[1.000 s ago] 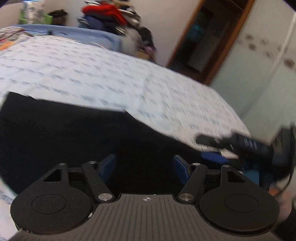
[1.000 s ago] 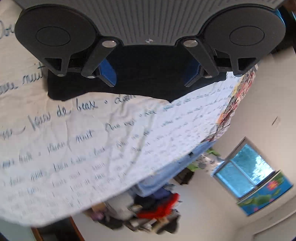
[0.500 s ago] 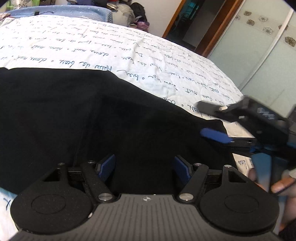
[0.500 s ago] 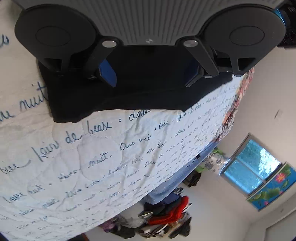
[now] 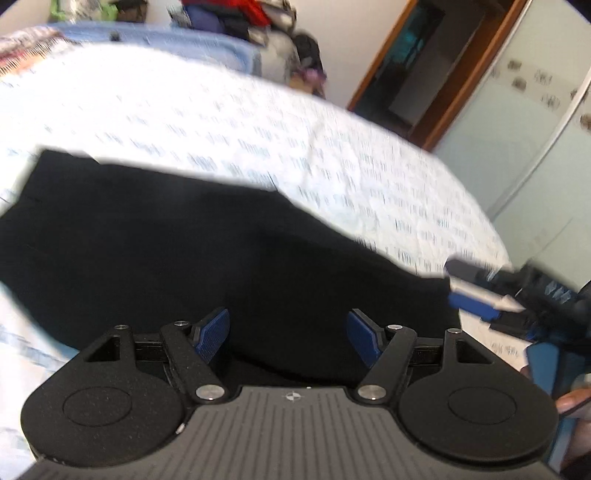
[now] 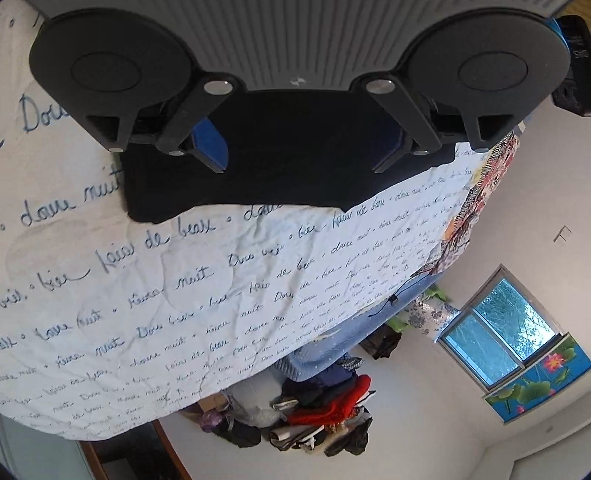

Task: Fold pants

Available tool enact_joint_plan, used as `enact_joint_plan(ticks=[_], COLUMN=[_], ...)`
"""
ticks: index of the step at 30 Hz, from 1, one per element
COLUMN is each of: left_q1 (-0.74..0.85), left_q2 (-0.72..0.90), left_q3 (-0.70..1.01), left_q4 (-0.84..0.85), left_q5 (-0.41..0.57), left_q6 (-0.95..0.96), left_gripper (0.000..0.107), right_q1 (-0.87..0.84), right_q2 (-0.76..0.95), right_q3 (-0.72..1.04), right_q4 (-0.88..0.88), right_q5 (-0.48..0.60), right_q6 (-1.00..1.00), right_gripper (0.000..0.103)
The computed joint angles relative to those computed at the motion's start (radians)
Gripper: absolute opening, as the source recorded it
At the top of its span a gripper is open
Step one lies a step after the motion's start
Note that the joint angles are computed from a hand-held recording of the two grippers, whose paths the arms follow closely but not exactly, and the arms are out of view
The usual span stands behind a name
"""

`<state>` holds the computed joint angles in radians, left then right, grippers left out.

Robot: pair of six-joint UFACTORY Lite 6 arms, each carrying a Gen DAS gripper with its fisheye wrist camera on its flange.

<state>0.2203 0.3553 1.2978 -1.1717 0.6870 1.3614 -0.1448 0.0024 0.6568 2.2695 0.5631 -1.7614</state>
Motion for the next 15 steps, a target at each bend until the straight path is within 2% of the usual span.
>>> enact_joint_plan(ticks=[3,5,6,8,9,10,12,15], left_q1=[0.172,0.318,0.385,0.482,0.513,0.539,0.569,0.624], left_q2=[-0.061,-0.041,-0.001,0.115,0.156,0.167,0.133,0.143], left_q3=[0.024,0.098,0.173,0.366,0.437,0.470,0.472,0.568], left_q4=[-0.061,-0.118,-0.119,-0.107,-0.113,-0.128,-0.149,-0.127], left_q5=[0.128,0.292,0.386,0.572,0.623,0.632,0.560,0.500], left_q6=[0.089,0.119,0.079,-0.057,-0.113,-0.134,-0.107,-0.086], left_gripper=[0.079,0.091,0.100,0.102,0.102,0.102,0.101,0.102], right_q1=[0.051,0.091,0.108,0.140,0.156,0.173,0.217,0.305], right_q2=[-0.014,-0.030,-0.030,-0.019,-0.007,0.006,0.030,0.040], right_q3=[0.019,0.031,0.039,0.060,0.072,0.083,0.106,0.134], right_q4=[0.000,0.000,-0.007,-0.026,-0.029,-0.023,0.013,0.088], right_q5=[-0.033,-0.060,-0.066,-0.071,-0.072,-0.075,-0.094,-0.156], right_q6=[-0.013,-0.028,-0.029,-0.010,0.000,0.001,-0.013,-0.085], right_gripper=[0.084,0.085,0.085,0.085,0.085,0.085,0.085,0.085])
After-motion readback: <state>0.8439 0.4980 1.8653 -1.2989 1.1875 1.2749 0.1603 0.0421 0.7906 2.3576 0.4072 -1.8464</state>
